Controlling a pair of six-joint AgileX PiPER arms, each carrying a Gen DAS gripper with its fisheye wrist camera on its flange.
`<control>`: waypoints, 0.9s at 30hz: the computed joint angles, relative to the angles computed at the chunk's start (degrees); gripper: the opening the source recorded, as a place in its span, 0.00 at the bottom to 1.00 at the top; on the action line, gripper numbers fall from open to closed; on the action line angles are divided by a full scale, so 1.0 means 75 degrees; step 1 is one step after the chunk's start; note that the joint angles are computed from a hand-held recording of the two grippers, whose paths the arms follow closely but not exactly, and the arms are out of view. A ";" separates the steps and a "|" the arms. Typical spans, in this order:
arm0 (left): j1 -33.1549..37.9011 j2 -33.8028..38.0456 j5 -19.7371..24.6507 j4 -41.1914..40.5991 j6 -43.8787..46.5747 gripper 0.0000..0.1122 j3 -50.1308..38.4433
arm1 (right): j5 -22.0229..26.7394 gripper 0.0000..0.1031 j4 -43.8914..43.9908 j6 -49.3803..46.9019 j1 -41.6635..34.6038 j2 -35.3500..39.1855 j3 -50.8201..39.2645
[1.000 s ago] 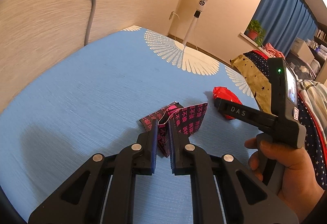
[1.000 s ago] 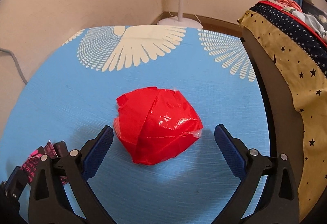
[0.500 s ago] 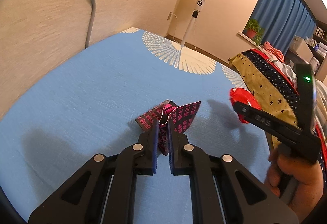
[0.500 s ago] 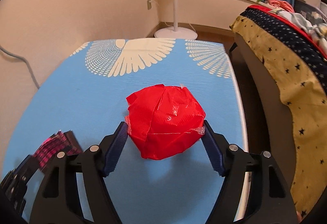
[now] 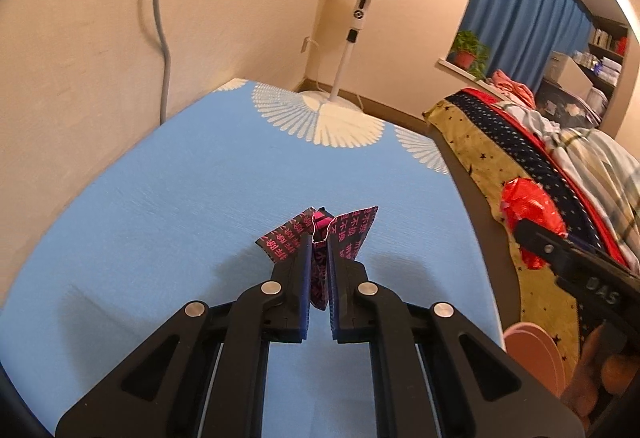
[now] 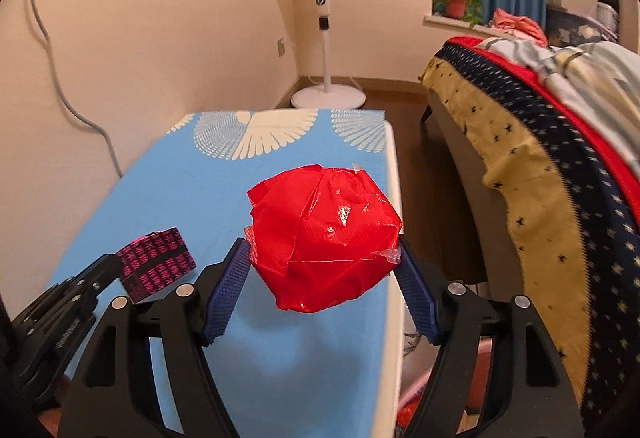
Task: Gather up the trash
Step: 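Carry the pink card and red bag over the pink bin with both tools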
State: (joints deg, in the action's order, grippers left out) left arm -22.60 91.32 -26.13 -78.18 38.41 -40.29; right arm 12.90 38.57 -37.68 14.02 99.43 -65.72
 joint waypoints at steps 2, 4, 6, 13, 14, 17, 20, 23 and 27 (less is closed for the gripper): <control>-0.0289 -0.0244 -0.0157 -0.0385 0.0366 0.06 0.0096 | -0.0010 0.69 0.0501 -0.0458 -0.0136 -0.0537 0.0498; -0.0628 -0.0471 -0.0372 -0.0810 0.0770 0.06 0.0150 | 0.0028 0.69 0.1005 -0.0948 -0.0293 -0.1004 0.0925; -0.0962 -0.0683 -0.0581 -0.1186 0.1109 0.06 0.0177 | 0.0093 0.69 0.1463 -0.1408 -0.0499 -0.1543 0.1397; -0.2165 -0.1135 -0.1338 -0.2058 0.1968 0.06 0.0138 | 0.0586 0.69 0.2312 -0.2402 -0.1418 -0.2932 0.2517; -0.2359 -0.1181 -0.1478 -0.2157 0.2097 0.06 0.0118 | 0.0652 0.69 0.2385 -0.2493 -0.1552 -0.3043 0.2596; -0.2746 -0.1283 -0.1705 -0.2295 0.2292 0.06 0.0067 | 0.0968 0.69 0.2604 -0.2744 -0.2137 -0.3396 0.2840; -0.3122 -0.1311 -0.1894 -0.2450 0.2478 0.06 -0.0058 | 0.1320 0.69 0.2827 -0.3043 -0.2762 -0.3717 0.3062; -0.3457 -0.1271 -0.2015 -0.2570 0.2558 0.06 -0.0173 | 0.1648 0.69 0.2956 -0.3325 -0.3348 -0.4006 0.3223; -0.3897 -0.1183 -0.2115 -0.2794 0.2609 0.06 -0.0378 | 0.2038 0.69 0.3028 -0.3479 -0.4034 -0.4325 0.3352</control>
State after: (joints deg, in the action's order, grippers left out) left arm -51.82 82.44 -41.99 -99.14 57.98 -43.13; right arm 28.18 61.29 -63.77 -16.23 66.99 -40.58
